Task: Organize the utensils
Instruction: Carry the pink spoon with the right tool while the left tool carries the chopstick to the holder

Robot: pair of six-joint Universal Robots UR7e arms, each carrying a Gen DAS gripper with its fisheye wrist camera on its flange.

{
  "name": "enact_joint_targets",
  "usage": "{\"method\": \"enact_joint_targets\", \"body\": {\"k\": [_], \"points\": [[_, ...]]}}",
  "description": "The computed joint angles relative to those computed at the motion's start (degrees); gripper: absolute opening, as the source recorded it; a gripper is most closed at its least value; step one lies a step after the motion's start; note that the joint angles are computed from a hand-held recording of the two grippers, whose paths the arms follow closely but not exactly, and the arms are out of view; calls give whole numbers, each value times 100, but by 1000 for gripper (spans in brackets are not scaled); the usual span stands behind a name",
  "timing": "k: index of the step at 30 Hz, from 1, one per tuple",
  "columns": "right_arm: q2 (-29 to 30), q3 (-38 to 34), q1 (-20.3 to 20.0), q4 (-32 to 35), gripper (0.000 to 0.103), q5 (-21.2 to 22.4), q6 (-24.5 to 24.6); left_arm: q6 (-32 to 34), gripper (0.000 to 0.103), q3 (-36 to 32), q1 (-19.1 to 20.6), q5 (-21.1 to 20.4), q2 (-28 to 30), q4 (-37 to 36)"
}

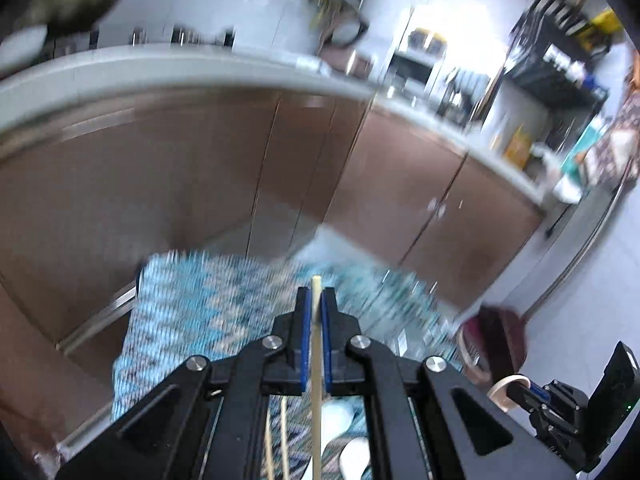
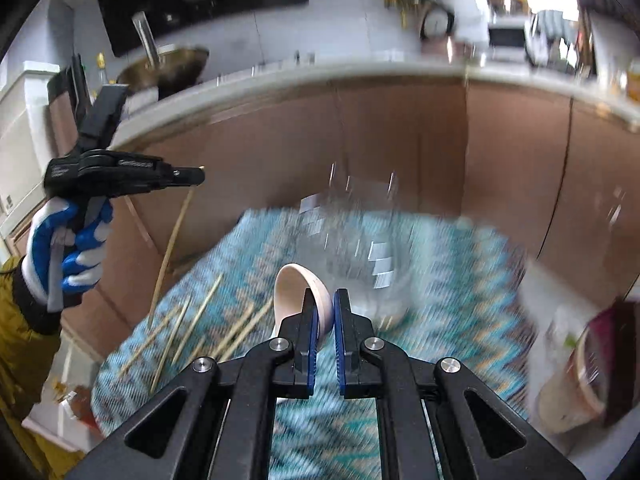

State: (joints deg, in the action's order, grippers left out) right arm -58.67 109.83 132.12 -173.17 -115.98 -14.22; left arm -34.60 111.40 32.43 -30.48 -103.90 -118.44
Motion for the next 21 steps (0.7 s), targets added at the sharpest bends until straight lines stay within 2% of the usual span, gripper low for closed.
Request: {"method": "enact_joint_targets", "body": {"k": [6,10,15,19,21], "points": [[326,-517,110,-649,8,-278,-367,1119,4,-98,-135,251,371,-1752],[529,-815,161,-1002,8,-530,-627,1764,4,-239,-120,232,731,-2948],[895,-1173,153,-1453,8,-797,-987,2653,4,-329,-55,308,1309,-4623],[1224,-1397,118,-1993,8,-1042,-1405,3637,4,-449,85,473,1956,-6152],[1375,-1504,90,-2183,8,-1140,-1571,3825,4,-476,195,424,2165,-6496]]}}
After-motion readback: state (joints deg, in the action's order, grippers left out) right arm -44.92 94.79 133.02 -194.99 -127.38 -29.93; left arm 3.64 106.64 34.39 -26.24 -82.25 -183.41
